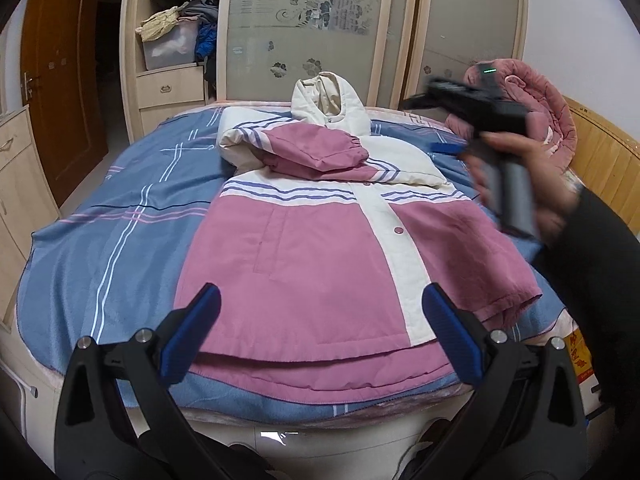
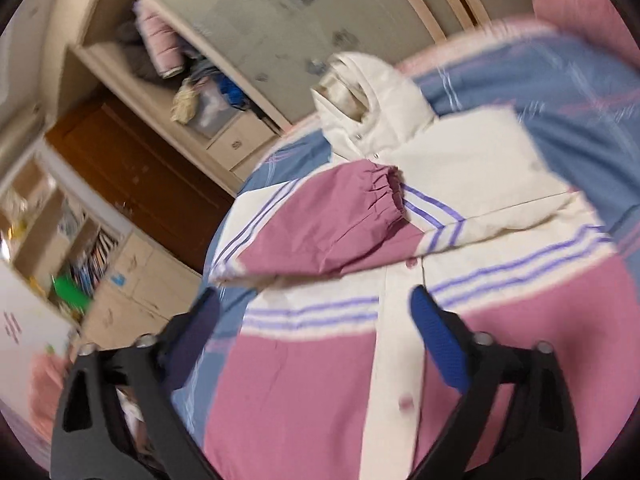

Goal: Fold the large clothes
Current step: 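Grasp the folded pink cuff with the right gripper and lift it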

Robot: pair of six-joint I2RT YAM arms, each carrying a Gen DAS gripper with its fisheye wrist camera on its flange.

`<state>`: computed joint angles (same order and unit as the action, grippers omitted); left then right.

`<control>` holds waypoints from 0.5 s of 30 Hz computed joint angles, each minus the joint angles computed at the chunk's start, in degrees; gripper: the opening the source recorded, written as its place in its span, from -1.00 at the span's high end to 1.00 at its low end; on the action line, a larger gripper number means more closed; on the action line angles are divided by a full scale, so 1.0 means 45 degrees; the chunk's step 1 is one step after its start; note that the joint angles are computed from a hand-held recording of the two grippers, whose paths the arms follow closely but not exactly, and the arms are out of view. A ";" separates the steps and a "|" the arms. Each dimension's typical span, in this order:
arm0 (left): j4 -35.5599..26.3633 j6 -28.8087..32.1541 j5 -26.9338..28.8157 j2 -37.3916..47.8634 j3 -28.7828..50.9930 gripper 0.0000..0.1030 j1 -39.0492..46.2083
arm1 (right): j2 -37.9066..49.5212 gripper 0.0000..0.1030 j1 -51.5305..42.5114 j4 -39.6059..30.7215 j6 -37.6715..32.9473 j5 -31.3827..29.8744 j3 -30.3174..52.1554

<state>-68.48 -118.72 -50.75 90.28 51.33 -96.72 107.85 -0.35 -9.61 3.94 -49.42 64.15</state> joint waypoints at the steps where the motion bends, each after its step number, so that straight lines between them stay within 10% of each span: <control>1: 0.0230 0.0260 -0.0037 -0.0145 -0.0154 -0.96 0.0090 | 0.1406 -0.59 0.0304 -0.0213 0.0529 -0.0044 0.1363; 15: 0.3895 0.3220 -0.0064 -0.2030 -0.2624 -0.96 0.1692 | 0.9247 0.19 0.1894 -0.1705 0.4663 0.0988 1.0431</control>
<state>-50.95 -104.23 -51.03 81.14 39.52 -89.11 149.46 8.18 -17.28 24.92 -44.98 111.09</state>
